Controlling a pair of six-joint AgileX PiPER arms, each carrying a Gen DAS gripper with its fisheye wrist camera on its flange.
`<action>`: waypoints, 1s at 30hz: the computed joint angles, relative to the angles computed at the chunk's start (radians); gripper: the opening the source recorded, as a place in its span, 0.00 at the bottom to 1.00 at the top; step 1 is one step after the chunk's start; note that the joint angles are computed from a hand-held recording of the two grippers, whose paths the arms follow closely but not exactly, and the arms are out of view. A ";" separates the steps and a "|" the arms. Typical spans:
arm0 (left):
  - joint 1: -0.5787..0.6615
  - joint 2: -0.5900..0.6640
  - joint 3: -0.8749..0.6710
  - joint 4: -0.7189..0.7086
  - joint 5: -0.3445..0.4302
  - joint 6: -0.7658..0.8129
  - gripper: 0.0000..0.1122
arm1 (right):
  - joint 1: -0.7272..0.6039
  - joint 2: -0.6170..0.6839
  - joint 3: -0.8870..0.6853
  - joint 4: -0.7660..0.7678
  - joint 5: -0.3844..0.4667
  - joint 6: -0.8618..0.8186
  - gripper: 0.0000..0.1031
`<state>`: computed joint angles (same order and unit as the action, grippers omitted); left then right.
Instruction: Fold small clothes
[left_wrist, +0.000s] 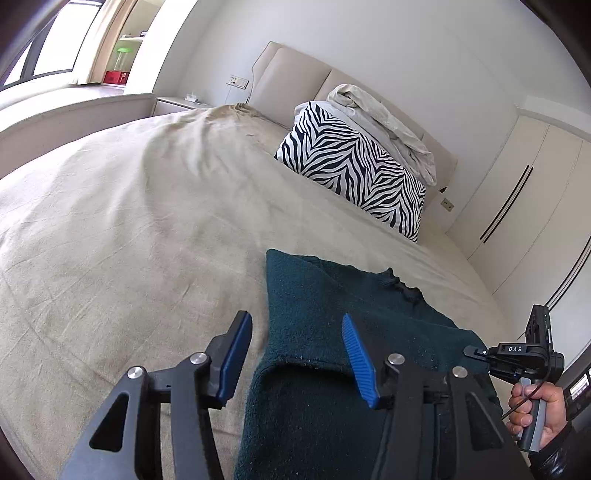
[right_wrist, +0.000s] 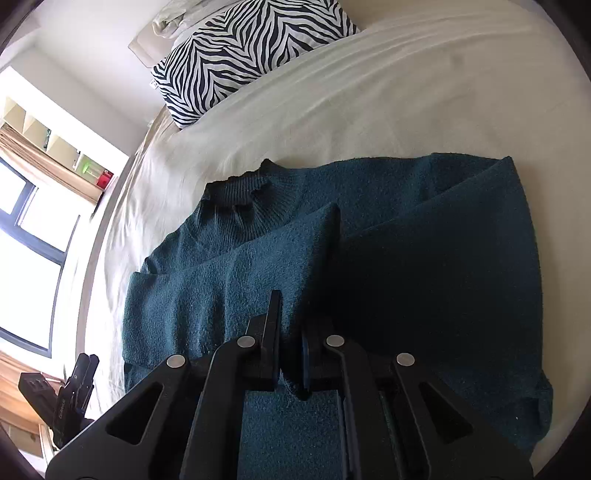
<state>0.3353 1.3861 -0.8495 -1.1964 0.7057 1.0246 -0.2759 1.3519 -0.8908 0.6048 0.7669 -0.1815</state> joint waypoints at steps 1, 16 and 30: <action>-0.007 0.021 -0.023 0.004 0.008 -0.016 0.42 | -0.014 -0.012 0.006 -0.007 0.017 -0.004 0.07; -0.256 0.369 -0.296 0.257 -0.111 -0.263 0.24 | -0.124 0.047 0.068 0.195 0.033 -0.201 0.08; -0.164 0.315 -0.225 0.127 -0.036 -0.145 0.28 | -0.138 -0.066 0.107 -0.022 -0.034 0.080 0.09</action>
<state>0.1716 1.7013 -1.0741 -1.0696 0.6695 0.8795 -0.4137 1.2859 -0.7836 0.5824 0.7332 -0.1011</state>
